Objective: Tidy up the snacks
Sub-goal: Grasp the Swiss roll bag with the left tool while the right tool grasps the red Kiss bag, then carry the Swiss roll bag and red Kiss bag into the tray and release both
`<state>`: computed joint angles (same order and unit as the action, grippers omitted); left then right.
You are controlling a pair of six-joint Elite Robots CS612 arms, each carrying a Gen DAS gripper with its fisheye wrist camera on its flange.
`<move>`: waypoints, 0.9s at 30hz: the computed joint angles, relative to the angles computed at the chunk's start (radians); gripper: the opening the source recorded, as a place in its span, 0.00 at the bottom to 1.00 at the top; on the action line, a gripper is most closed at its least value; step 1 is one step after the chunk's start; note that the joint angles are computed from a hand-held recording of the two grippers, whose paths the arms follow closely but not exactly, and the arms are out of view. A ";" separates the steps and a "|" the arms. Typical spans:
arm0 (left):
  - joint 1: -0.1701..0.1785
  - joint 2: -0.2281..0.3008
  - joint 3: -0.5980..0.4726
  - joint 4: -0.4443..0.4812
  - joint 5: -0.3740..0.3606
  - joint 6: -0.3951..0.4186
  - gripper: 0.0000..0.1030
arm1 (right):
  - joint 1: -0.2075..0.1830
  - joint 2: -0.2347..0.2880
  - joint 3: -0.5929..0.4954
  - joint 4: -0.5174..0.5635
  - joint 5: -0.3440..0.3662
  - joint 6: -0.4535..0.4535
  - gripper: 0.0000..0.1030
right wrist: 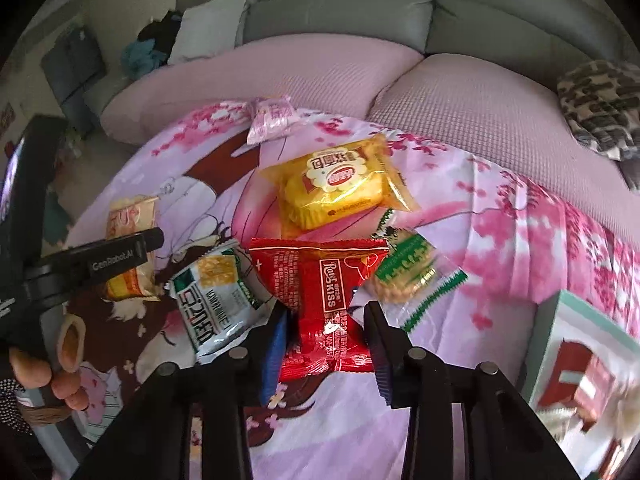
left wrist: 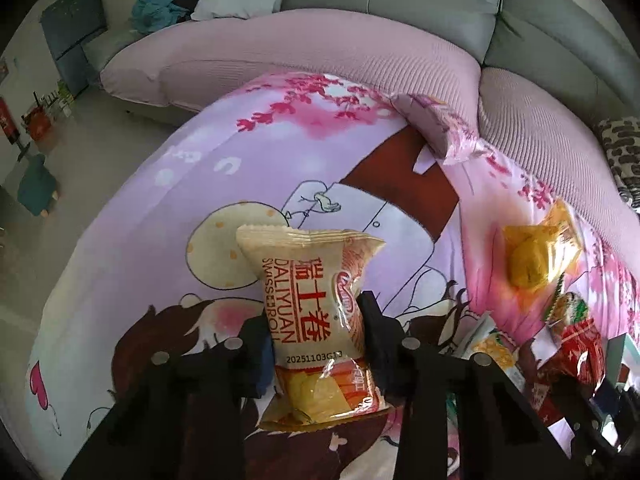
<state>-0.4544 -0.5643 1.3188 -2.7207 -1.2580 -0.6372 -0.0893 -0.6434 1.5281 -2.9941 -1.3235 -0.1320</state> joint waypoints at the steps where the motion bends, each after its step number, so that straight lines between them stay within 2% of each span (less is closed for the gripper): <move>1: -0.001 -0.006 0.009 -0.015 0.002 -0.001 0.37 | -0.002 -0.005 0.011 -0.014 0.006 0.009 0.38; 8: -0.011 -0.037 0.050 -0.093 0.013 -0.004 0.36 | -0.019 -0.046 0.104 -0.143 0.025 0.085 0.38; 14: -0.019 -0.050 0.063 -0.148 -0.024 0.005 0.36 | -0.054 -0.083 0.197 -0.262 0.035 0.190 0.38; 22: -0.045 -0.058 0.064 -0.189 -0.024 0.070 0.36 | -0.105 -0.109 0.260 -0.364 0.016 0.287 0.38; 27: -0.066 -0.057 0.056 -0.213 -0.086 0.127 0.36 | -0.150 -0.119 0.293 -0.417 -0.020 0.357 0.38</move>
